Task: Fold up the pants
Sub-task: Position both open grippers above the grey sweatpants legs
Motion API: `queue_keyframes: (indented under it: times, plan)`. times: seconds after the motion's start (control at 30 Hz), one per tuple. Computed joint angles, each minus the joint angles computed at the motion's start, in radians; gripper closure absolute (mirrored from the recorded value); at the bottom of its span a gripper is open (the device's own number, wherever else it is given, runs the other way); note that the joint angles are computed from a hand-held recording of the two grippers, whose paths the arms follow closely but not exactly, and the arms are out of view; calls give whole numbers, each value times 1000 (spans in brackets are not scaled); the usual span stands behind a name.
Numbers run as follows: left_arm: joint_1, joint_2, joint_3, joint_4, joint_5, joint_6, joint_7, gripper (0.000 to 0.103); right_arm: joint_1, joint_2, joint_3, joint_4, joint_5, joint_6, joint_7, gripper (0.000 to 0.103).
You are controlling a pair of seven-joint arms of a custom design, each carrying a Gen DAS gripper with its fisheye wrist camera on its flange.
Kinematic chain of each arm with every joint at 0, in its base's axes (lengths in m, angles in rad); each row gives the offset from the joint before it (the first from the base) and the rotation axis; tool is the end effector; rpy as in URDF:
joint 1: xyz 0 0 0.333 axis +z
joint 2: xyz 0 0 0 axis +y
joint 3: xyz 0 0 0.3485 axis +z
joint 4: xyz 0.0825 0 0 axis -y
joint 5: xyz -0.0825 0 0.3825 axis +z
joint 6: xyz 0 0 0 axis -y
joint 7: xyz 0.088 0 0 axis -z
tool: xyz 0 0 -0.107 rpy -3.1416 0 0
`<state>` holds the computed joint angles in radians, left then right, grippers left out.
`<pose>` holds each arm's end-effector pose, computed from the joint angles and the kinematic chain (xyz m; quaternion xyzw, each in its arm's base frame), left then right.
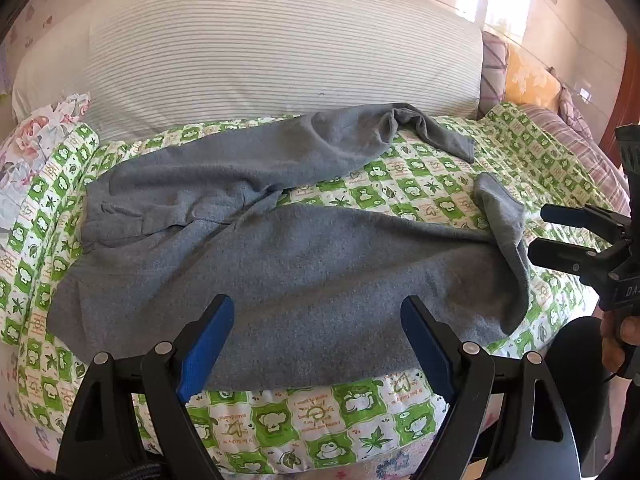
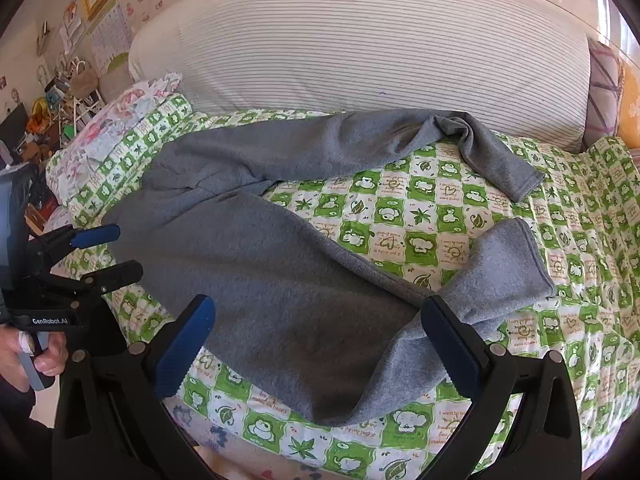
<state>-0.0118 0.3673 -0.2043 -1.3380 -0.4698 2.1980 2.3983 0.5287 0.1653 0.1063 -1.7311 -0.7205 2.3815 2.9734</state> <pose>0.7052 -0.1401 0.6156 -0.3403 0.8747 -0.3311 0.0970 0.5349 0.3797 0.5682 -0.5281 0.7655 -0.2292 0.2874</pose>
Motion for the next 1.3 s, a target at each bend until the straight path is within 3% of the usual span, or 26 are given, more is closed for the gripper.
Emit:
queue_keyframes:
  times: [0.73,1.3]
  plan:
    - [-3,35,-4,58,22,-31,-19,17,-9,-10,-4,-17,-9,18,8,0]
    - [-22,66,-8,101,45,-75,-36,17,-43,-67,7,-111,-23,37,78,0]
